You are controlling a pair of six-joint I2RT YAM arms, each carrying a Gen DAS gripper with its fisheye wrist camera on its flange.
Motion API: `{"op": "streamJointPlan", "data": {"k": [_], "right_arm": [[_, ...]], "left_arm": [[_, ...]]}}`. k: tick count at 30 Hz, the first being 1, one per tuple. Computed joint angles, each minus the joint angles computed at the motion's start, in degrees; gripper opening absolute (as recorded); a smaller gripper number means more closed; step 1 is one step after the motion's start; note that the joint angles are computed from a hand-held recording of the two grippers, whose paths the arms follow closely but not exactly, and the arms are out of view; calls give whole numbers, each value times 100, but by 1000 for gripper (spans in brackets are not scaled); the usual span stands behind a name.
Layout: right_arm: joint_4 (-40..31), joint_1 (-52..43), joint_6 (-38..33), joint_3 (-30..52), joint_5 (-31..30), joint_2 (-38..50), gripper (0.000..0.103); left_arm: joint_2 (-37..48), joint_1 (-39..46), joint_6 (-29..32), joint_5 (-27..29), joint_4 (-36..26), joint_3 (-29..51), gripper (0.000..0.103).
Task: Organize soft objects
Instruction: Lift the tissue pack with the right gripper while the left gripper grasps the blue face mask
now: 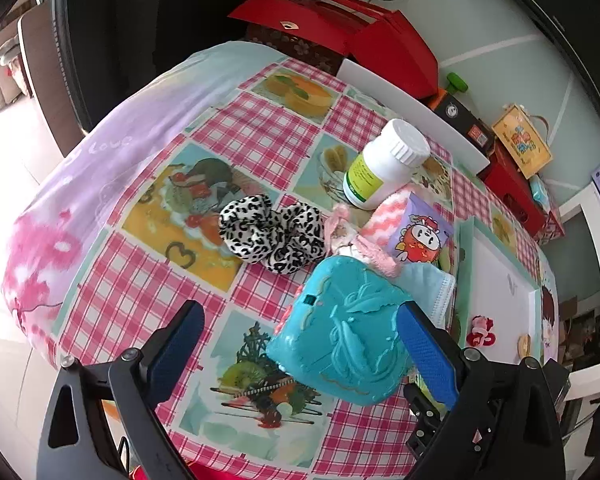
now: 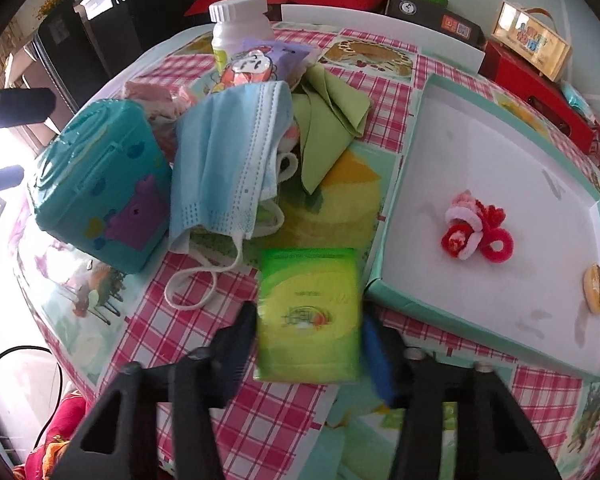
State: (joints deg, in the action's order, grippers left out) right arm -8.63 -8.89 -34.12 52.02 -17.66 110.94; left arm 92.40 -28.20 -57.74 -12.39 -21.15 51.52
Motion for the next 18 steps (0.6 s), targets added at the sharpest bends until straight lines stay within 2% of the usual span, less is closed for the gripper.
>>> {"op": "streamJointPlan", "data": {"k": [3, 18], "right_arm": [[-107, -47, -42, 11, -84, -38, 50], [-679, -525, -290, 9, -709, -534, 50]], "left_arm": [[138, 42, 131, 195, -36, 190, 97], [616, -35, 655, 441, -579, 1328, 97]]}}
